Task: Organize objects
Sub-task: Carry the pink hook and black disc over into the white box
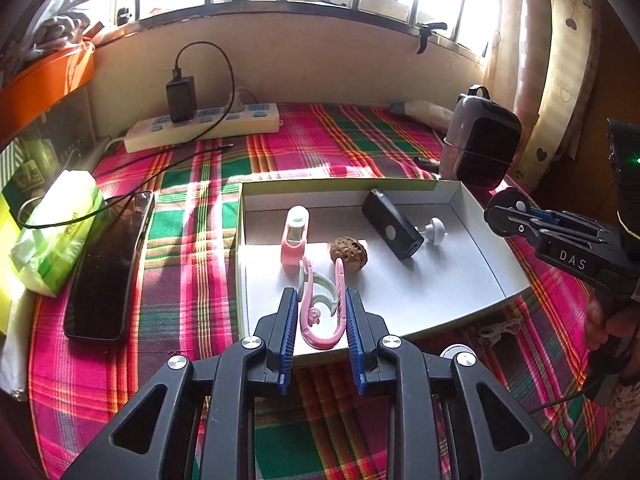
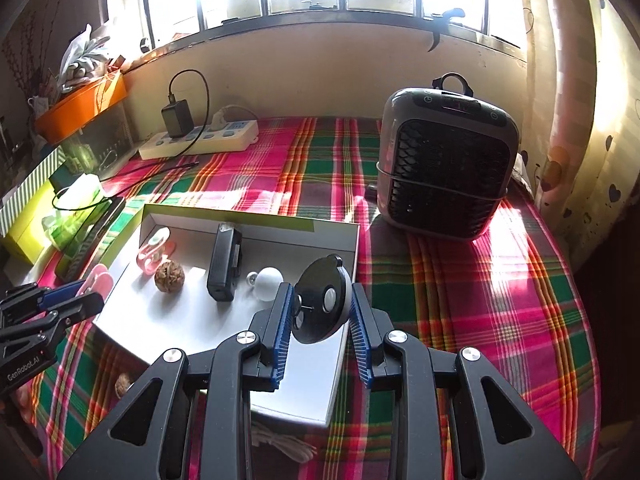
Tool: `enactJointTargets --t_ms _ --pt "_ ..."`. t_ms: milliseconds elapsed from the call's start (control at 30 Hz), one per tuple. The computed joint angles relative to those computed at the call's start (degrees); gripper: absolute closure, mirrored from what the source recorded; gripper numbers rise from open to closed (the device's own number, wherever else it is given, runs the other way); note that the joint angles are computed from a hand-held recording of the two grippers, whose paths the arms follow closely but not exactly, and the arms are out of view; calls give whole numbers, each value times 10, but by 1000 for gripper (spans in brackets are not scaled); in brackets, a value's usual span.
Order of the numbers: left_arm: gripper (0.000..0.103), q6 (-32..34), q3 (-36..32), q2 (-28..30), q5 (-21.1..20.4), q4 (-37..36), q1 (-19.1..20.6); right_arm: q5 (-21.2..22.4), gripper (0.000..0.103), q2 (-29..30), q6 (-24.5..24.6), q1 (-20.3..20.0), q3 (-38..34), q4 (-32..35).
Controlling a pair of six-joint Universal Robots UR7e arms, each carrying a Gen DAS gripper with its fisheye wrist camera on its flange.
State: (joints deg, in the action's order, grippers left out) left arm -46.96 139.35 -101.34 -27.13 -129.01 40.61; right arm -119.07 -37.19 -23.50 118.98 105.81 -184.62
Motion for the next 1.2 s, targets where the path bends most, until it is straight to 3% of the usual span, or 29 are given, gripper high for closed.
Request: enactJointTargets --t_ms 600,1200 --pt "82 77 -17 50 -14 -90 61 10 74 55 13 -17 -91 89" --pt "82 100 -27 73 -5 -101 70 15 74 68 8 -18 -105 108"
